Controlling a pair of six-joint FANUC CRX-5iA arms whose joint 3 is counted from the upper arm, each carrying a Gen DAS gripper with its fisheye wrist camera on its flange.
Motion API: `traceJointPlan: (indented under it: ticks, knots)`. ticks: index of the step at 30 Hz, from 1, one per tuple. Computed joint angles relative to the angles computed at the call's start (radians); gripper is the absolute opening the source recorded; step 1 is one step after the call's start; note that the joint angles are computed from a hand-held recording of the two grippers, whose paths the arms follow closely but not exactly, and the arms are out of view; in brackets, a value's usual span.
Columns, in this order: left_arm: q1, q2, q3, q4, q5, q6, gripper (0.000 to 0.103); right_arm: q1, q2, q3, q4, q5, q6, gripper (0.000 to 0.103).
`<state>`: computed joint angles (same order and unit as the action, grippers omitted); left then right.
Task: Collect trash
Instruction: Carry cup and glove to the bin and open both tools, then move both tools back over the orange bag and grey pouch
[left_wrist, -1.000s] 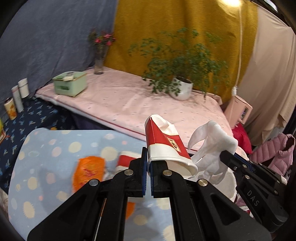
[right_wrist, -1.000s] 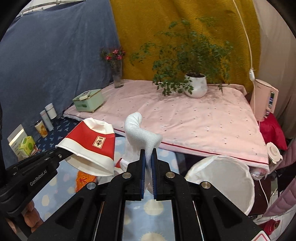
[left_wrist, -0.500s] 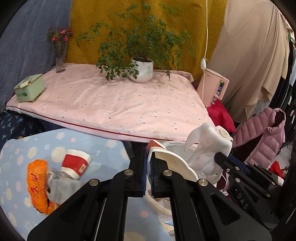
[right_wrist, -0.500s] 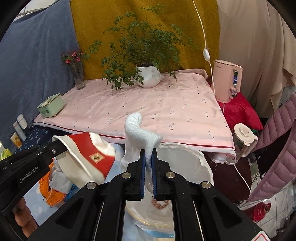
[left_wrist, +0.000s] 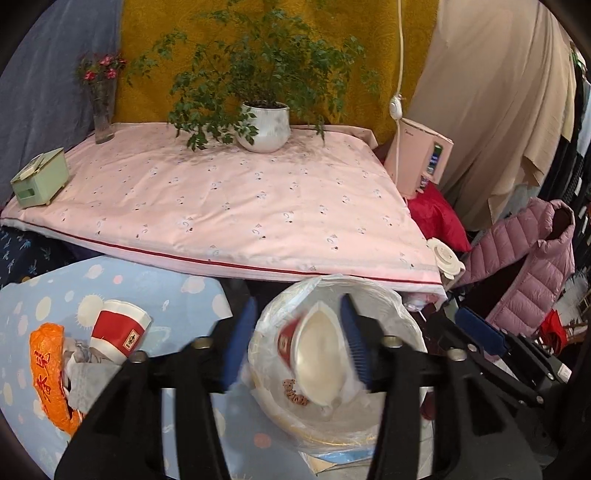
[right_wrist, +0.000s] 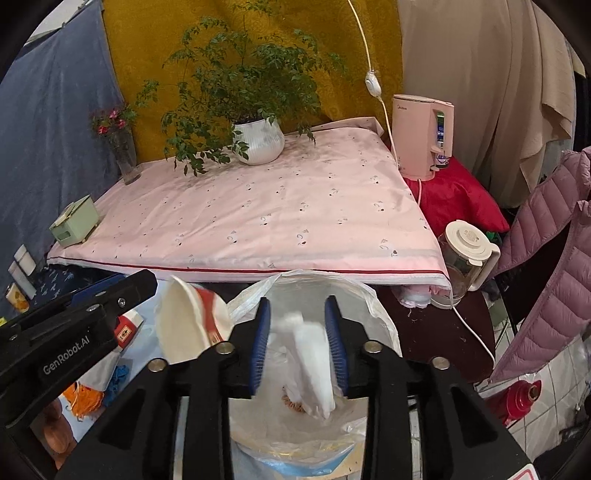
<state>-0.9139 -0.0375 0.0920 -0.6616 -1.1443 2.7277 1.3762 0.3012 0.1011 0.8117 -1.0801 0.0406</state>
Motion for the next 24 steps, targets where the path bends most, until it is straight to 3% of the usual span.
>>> traceJointPlan:
  ticks: [7,24]
  knots:
    - [-0.012,-0.007,-0.001,-0.011,-0.010,0.001,0.049,0.013,0.007,0.009,0.015,-0.024,0.008,0.046]
    - [-0.040,-0.082,-0.058,-0.052,-0.091,0.084,0.049,0.060,0.057,0.087,0.021,-0.037,0.056,0.051]
